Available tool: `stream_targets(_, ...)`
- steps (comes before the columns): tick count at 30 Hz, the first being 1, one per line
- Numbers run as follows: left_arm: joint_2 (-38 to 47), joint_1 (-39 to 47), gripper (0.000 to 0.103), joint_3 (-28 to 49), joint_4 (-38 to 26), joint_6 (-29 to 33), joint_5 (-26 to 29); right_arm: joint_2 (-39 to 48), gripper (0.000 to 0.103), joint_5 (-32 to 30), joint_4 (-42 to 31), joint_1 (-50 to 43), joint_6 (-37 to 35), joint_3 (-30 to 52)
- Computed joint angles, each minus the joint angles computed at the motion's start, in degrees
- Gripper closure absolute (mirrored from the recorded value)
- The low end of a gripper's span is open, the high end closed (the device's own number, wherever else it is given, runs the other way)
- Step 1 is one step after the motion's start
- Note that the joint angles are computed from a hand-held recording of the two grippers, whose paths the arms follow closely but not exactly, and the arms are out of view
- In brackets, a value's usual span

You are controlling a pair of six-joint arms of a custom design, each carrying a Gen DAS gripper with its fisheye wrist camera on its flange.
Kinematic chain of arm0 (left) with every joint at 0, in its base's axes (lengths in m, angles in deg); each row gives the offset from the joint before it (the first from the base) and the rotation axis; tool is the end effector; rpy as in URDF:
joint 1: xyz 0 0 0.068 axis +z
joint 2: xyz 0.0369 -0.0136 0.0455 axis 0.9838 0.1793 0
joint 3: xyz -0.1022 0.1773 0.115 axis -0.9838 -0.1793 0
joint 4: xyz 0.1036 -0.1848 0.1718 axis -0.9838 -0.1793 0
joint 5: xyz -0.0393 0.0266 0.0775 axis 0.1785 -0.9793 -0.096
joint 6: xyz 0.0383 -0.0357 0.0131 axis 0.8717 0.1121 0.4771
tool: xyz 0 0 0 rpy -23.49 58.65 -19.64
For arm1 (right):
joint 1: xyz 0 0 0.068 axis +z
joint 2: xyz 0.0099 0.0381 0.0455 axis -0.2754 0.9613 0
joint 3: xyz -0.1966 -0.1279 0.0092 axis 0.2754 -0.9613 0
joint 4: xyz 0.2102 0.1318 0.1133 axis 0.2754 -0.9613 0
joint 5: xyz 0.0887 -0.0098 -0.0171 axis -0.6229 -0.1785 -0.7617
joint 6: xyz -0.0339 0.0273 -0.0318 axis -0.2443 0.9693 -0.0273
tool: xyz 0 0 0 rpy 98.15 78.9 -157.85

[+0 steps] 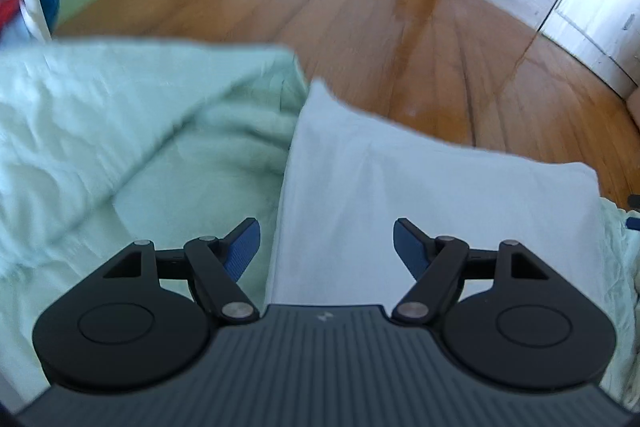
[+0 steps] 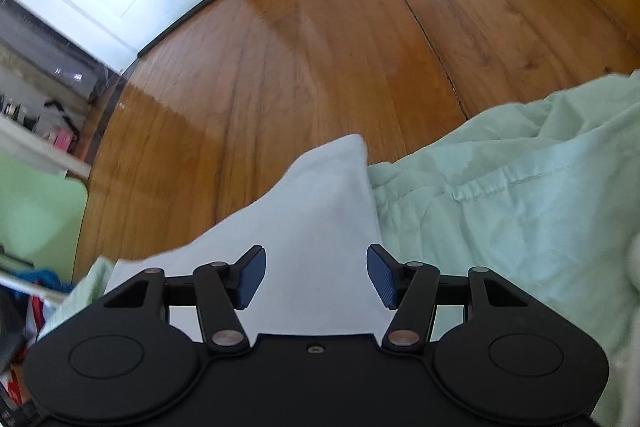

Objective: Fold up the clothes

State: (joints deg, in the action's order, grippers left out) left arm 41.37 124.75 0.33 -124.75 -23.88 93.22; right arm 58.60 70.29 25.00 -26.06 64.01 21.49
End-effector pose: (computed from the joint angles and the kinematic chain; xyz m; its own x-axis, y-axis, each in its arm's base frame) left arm 0.1764 0.1503 0.2222 -0.8765 -0.0107 -0.4814 0.1266 0.9594 -0.2519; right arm 0.2335 -0.0307 0.1706 -0.6490 0.6665 -0.3669 0.4347 0.7206 0.5401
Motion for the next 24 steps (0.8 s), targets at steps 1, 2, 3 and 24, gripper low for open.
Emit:
stream_targets(1,2.29,-1.28,0.032,0.86,-0.35,-2.1,-1.57,2.92,0.041,2.14,1.79,0.87,0.92,0.11)
stream_targets(2,3.73,-1.98,0.032,1.22,-0.68,-3.2,-1.91,5.95,0.041,4.15,3.53,1.67,1.86,0.35)
stream_targets(3,4.35,-2.32,0.031,1.03,-0.69,-2.38,-0.98,7.51,0.041,3.94,5.52,1.87,2.84,-0.35)
stream_targets(24,18.46,-2.94,0.054,1.81,8.96,-13.14,12.01,20.22,0.086,1.23,35.48,0.85,17.32,-6.37)
